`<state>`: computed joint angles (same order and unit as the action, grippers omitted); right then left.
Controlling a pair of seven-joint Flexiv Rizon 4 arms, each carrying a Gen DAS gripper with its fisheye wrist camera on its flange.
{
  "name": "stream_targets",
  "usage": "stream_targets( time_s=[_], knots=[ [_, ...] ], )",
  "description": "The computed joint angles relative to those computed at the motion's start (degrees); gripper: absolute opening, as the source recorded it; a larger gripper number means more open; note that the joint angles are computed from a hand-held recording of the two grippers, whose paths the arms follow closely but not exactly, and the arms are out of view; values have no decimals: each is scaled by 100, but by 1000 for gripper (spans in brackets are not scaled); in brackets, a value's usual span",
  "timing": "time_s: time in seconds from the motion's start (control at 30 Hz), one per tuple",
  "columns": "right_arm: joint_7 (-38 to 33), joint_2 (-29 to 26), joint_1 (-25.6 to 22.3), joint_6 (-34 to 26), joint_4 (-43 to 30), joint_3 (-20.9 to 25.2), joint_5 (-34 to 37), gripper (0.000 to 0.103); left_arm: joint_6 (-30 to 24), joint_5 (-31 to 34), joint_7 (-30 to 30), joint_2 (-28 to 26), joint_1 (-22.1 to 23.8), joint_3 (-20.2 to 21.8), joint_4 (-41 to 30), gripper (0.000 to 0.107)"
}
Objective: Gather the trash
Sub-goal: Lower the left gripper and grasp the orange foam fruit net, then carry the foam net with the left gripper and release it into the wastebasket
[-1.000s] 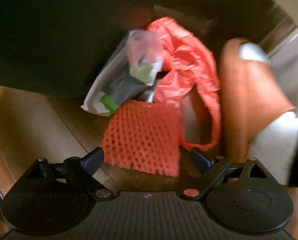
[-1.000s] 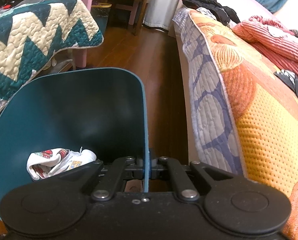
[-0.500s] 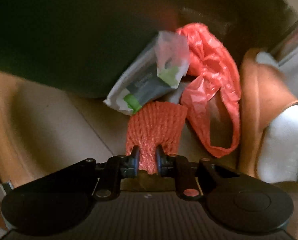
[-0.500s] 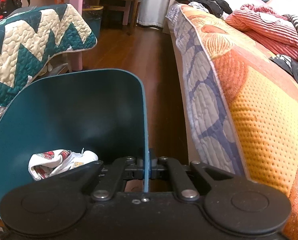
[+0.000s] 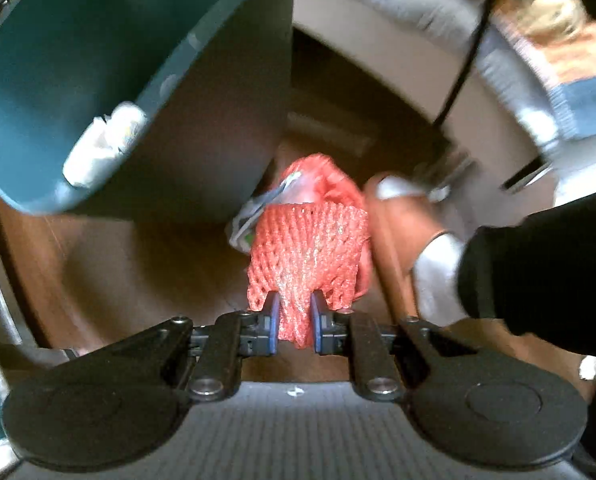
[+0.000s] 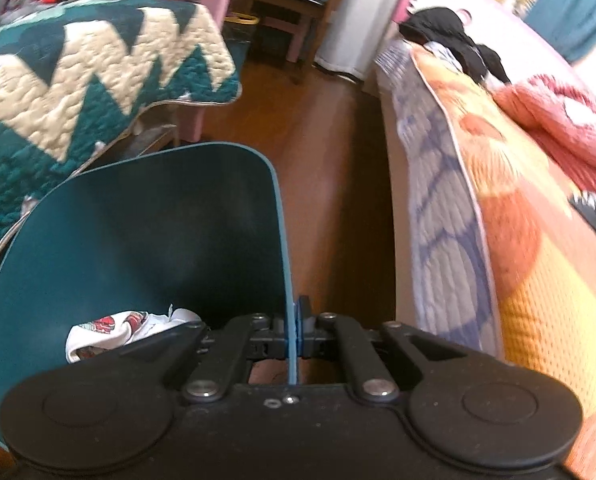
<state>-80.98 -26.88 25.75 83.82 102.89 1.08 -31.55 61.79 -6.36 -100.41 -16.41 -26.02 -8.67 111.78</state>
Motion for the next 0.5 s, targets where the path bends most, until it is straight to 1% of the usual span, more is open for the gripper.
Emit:
stream_targets(
  time_s=[0.1,0.17,0.27,0.37,0.4,0.43,0.47,0.5],
  knots=[
    [23,41,148,92,82,-169,-201,4,196,-371,194,381,108,-99,226,15],
    [35,51,180,71,80,-182,-253,4,317,-756,394,723,199,-145,429,15],
    [49,69,209,53,98,-214,-350,4,368,-822,184,1013,221,-31,510,15],
    [91,87,217,69,130,-233,-402,4,626,-949,16,1300,295,64,667,15],
    [94,82,208,69,124,-222,-405,4,736,-872,-69,1327,322,92,676,15],
    [107,82,202,69,128,-214,-403,4,809,-599,-282,1334,362,144,612,15],
    [122,85,205,77,136,-217,-411,4,776,-205,-618,1289,417,204,442,15],
    [133,90,216,92,150,-230,-434,4,798,-7,-836,1205,463,235,333,15]
  ],
)
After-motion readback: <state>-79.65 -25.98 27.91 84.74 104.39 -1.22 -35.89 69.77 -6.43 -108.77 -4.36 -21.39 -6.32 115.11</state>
